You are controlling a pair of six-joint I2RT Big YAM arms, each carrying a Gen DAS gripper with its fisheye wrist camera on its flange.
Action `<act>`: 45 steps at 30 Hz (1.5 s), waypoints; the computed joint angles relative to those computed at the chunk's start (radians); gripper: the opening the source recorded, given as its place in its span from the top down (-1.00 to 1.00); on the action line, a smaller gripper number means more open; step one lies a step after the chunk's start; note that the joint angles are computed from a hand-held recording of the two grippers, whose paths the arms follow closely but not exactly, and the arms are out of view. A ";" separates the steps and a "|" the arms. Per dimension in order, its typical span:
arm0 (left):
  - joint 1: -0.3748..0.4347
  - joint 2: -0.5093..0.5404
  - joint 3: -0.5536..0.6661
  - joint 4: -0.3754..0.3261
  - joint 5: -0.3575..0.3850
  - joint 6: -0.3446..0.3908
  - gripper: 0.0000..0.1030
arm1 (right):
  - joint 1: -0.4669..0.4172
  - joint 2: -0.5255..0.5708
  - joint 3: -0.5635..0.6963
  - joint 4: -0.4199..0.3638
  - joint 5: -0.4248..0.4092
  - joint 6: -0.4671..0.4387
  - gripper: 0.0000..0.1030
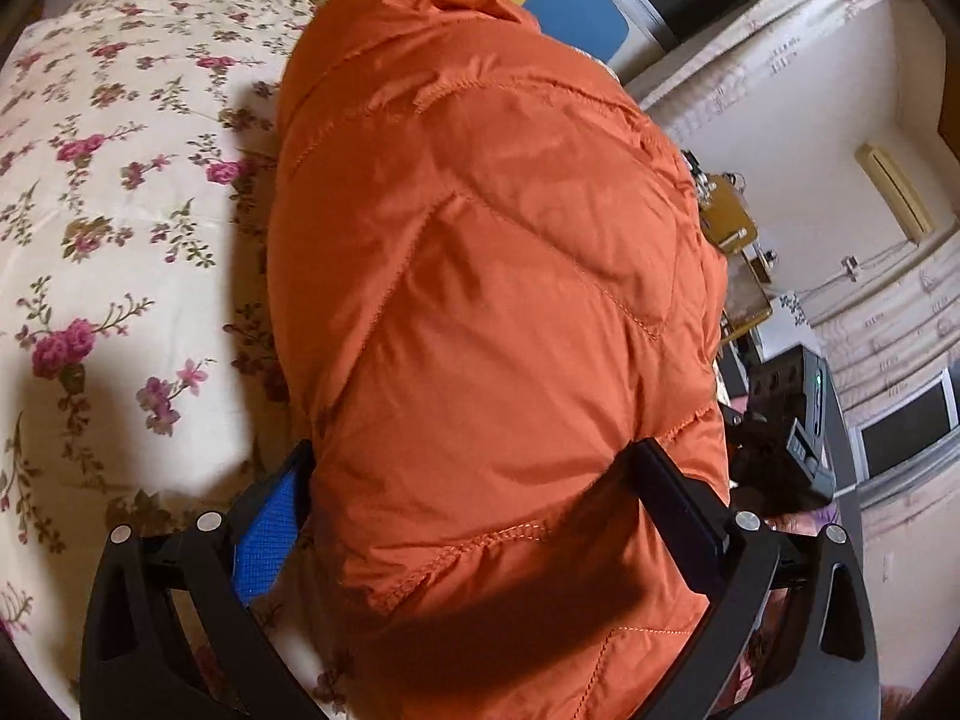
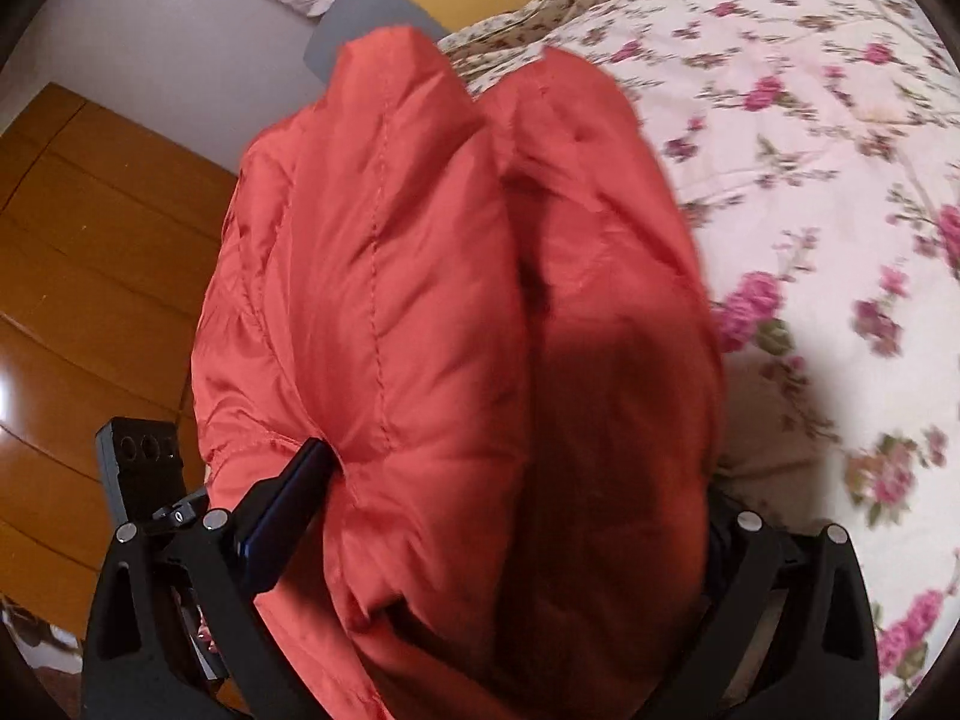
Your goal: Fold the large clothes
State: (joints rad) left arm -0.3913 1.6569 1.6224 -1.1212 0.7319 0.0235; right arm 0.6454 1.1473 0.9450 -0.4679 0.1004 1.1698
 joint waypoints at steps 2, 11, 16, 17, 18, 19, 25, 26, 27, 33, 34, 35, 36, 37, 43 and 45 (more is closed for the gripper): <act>-0.019 -0.023 -0.011 0.015 -0.045 0.012 -0.94 | 0.006 0.006 0.006 0.013 0.012 -0.005 -0.89; -0.075 -0.187 -0.144 0.211 -0.170 0.052 -0.80 | 0.104 -0.036 -0.006 0.061 0.188 -0.009 -0.52; -0.064 -0.251 -0.195 0.302 -0.200 0.066 -0.70 | 0.141 -0.002 0.043 0.081 0.224 -0.040 -0.47; -0.059 -0.257 -0.198 0.308 -0.201 0.070 -0.68 | 0.150 0.011 0.062 0.077 0.233 -0.050 -0.47; -0.052 -0.262 -0.204 0.323 -0.205 0.075 -0.65 | 0.148 0.042 0.090 0.084 0.232 -0.061 -0.47; -0.044 -0.273 -0.212 0.340 -0.210 0.076 -0.63 | 0.147 0.059 0.105 0.091 0.231 -0.071 -0.47; 0.027 -0.327 -0.257 0.431 -0.198 0.078 -0.55 | 0.164 0.186 0.244 0.115 0.232 -0.161 -0.47; 0.047 -0.334 -0.262 0.445 -0.194 0.082 -0.55 | 0.165 0.218 0.279 0.120 0.227 -0.183 -0.47; 0.060 -0.337 -0.264 0.454 -0.195 0.086 -0.55 | 0.160 0.249 0.307 0.130 0.217 -0.195 -0.47; 0.174 -0.326 -0.254 0.485 -0.197 0.098 -0.55 | 0.128 0.480 0.548 0.128 0.116 -0.267 -0.46; 0.201 -0.318 -0.246 0.483 -0.198 0.101 -0.55 | 0.124 0.511 0.585 0.119 0.103 -0.277 -0.46; 0.217 -0.311 -0.240 0.481 -0.199 0.101 -0.55 | 0.123 0.560 0.646 0.102 0.087 -0.289 -0.46; 0.243 -0.304 -0.236 0.480 -0.200 0.103 -0.55 | 0.123 0.598 0.695 0.085 0.079 -0.300 -0.46; 0.261 -0.297 -0.233 0.482 -0.201 0.105 -0.55 | 0.124 0.626 0.730 0.072 0.074 -0.310 -0.46; 0.372 -0.237 -0.231 0.493 -0.198 0.077 -0.62 | 0.122 0.800 0.949 -0.056 0.094 -0.370 -0.60; 0.391 -0.217 -0.241 0.477 -0.207 0.049 -0.82 | 0.119 0.811 0.934 -0.030 0.089 -0.326 -0.75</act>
State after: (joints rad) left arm -0.0004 1.4396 1.3813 -0.6438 0.5246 0.0722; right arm 0.7648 1.9588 1.8788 -0.4981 0.1895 0.8440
